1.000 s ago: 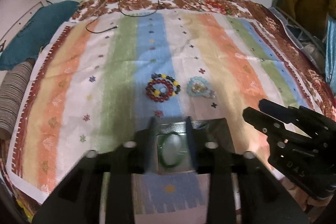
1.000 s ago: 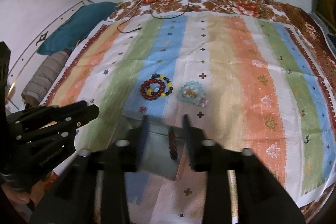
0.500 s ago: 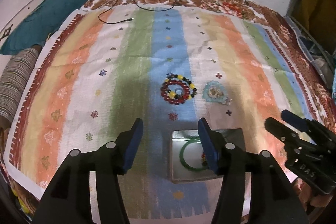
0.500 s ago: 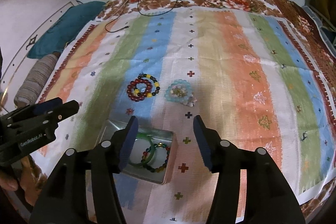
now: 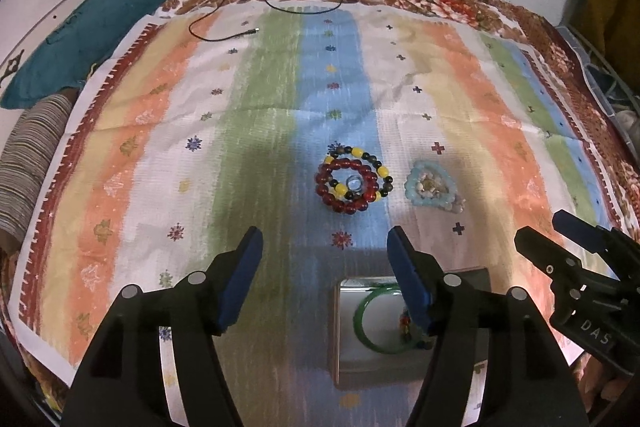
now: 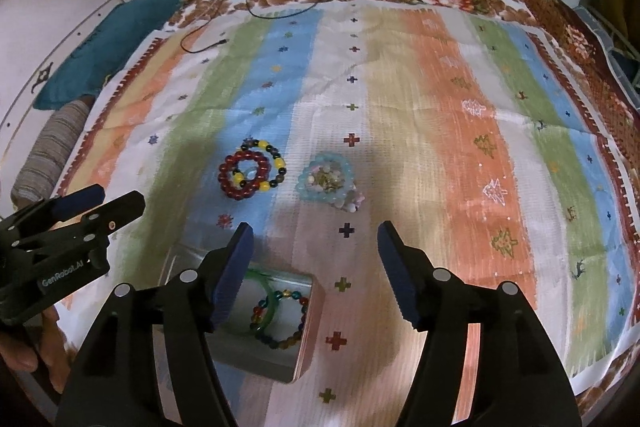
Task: Organize jewelry
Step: 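Move both tools back toward the red and light blue bracelets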
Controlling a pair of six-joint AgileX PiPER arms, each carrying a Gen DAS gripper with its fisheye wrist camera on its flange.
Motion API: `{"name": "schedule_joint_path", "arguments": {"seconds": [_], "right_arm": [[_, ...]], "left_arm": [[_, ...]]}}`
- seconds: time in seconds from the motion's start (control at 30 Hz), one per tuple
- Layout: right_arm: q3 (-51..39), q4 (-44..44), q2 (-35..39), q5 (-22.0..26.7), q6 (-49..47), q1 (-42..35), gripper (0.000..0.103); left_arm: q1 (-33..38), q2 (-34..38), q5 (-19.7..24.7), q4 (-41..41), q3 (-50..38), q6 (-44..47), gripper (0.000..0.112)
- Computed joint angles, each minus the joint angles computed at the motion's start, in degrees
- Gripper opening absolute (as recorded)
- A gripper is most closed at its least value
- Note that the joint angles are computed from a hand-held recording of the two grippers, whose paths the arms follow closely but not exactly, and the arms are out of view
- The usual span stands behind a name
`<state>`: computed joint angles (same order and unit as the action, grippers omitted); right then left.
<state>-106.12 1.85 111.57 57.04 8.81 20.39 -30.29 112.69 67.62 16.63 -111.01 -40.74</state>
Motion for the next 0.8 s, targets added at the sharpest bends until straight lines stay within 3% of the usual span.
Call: {"name": "schedule_joint_path", "arguments": {"seconds": [0.8], "right_arm": [[-18.7, -2.5, 14.0, 7.7, 0.4, -0.9, 0.068]], "left_arm": [[5.1, 12.1, 1.7, -5.0, -12.0, 6.3, 0.066]]}}
